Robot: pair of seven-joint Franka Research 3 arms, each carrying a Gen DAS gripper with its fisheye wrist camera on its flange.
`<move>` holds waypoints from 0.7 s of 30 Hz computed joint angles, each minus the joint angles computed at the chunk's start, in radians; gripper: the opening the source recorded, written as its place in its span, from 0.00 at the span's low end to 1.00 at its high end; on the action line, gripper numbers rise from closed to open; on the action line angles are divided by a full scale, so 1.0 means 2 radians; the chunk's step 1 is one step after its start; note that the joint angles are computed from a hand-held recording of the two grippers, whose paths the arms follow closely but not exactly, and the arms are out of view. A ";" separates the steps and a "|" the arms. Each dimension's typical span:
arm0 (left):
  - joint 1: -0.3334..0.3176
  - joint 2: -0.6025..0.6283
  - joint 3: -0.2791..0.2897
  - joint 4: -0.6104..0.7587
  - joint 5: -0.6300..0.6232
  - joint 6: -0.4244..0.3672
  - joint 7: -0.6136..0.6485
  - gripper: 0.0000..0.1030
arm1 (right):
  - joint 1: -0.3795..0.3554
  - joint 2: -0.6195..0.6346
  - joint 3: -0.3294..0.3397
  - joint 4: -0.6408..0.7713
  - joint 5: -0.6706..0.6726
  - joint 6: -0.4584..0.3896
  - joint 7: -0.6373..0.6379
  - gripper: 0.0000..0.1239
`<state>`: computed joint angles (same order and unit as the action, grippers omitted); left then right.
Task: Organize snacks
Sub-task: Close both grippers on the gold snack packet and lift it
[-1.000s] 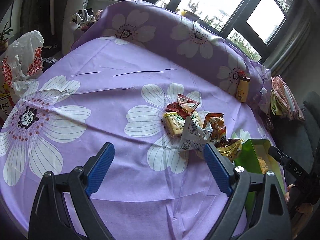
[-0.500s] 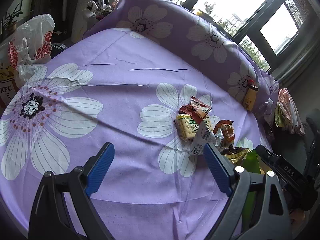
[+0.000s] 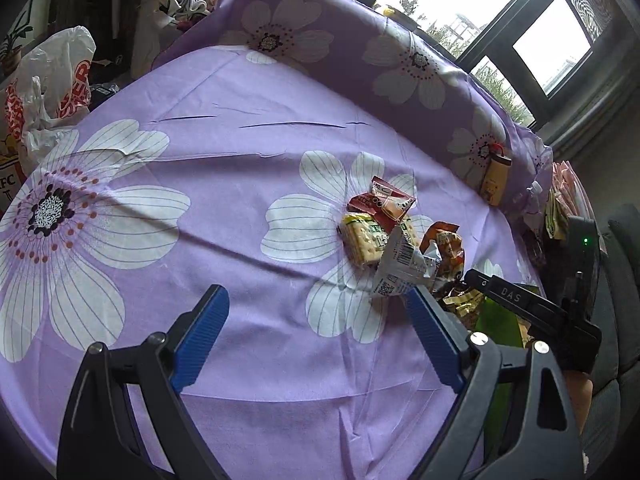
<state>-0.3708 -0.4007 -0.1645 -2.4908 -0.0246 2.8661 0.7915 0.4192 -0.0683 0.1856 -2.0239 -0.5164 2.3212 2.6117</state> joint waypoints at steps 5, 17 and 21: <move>-0.004 0.005 0.000 0.005 0.000 -0.008 0.005 0.88 | -0.002 -0.007 -0.002 -0.020 -0.022 0.024 0.014 0.11; -0.001 0.017 -0.012 0.017 0.009 -0.022 0.006 0.88 | -0.017 -0.104 0.017 -0.130 0.049 0.161 -0.036 0.09; -0.011 0.021 -0.009 0.018 -0.002 -0.020 0.016 0.88 | 0.001 -0.128 0.005 -0.169 0.135 0.223 -0.096 0.09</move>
